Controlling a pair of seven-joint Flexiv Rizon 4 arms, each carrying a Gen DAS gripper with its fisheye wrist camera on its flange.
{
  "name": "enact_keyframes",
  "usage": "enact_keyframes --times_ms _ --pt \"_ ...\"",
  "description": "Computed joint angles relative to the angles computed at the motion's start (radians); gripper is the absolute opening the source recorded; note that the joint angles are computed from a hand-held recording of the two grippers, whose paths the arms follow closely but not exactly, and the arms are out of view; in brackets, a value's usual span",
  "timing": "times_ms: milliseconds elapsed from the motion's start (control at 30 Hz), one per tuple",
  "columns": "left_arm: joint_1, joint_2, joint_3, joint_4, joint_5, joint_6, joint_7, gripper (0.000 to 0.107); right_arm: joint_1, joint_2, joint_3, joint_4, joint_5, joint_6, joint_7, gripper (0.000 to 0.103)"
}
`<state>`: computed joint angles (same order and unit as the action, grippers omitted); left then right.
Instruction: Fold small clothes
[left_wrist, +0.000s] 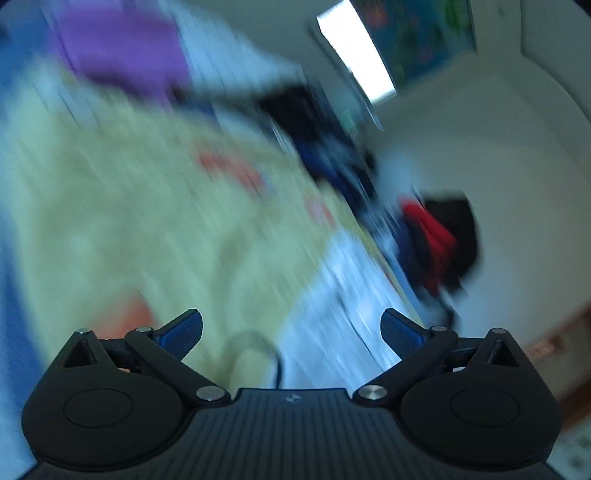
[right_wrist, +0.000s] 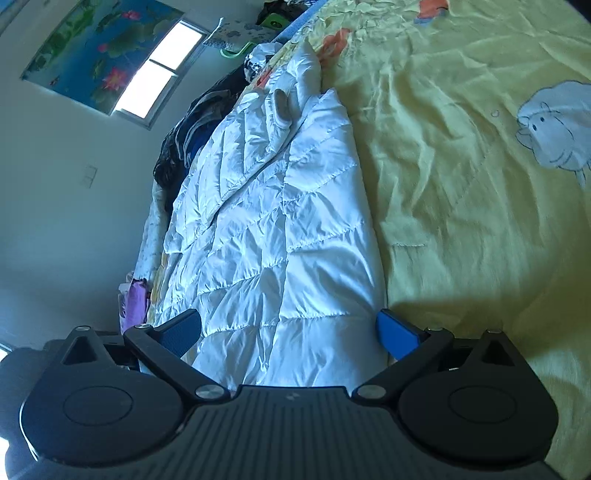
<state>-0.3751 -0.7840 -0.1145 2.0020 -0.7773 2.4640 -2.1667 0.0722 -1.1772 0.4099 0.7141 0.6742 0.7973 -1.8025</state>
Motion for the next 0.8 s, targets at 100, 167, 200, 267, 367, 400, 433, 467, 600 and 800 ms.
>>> enact_keyframes --times_ms 100,167,200,267,367,400,433,467,600,800 --pt "-0.070 0.041 0.035 0.030 -0.158 0.073 0.104 0.103 0.008 -0.003 -0.006 -0.006 -0.004 0.007 0.007 0.101" --pt "-0.036 0.037 0.026 0.036 -0.056 0.123 0.065 0.103 0.012 -0.004 -0.008 -0.008 -0.009 0.011 0.009 0.101" --pt "-0.010 0.032 0.019 0.033 0.020 0.127 0.046 0.103 0.011 -0.003 -0.007 -0.005 -0.009 0.012 0.008 0.101" --pt "0.104 0.017 -0.019 0.011 0.292 0.083 -0.039 0.103 0.011 -0.004 -0.008 -0.010 -0.015 0.003 0.013 0.101" --pt "0.200 -0.052 -0.080 -0.067 0.496 0.088 -0.172 0.103 0.009 -0.007 -0.005 -0.014 -0.015 -0.002 0.005 0.101" --pt "0.218 -0.075 -0.093 -0.090 0.536 0.095 -0.206 0.103 0.008 -0.006 -0.003 -0.011 -0.012 0.003 -0.001 0.101" --pt "0.237 -0.101 -0.108 -0.115 0.581 0.103 -0.240 0.103 0.007 -0.005 -0.002 -0.007 -0.009 0.009 -0.006 0.101" --pt "0.252 -0.127 -0.121 -0.143 0.624 0.107 -0.269 0.103 0.007 -0.003 -0.001 -0.001 -0.007 0.016 -0.012 0.101" --pt "0.244 -0.171 -0.108 -0.220 0.687 0.073 -0.257 0.103 -0.001 0.001 0.011 0.016 0.005 0.034 -0.044 0.101" --pt "0.245 -0.155 -0.111 -0.272 0.746 0.039 -0.170 0.103 -0.004 0.001 0.014 0.016 0.012 0.032 -0.058 0.101"
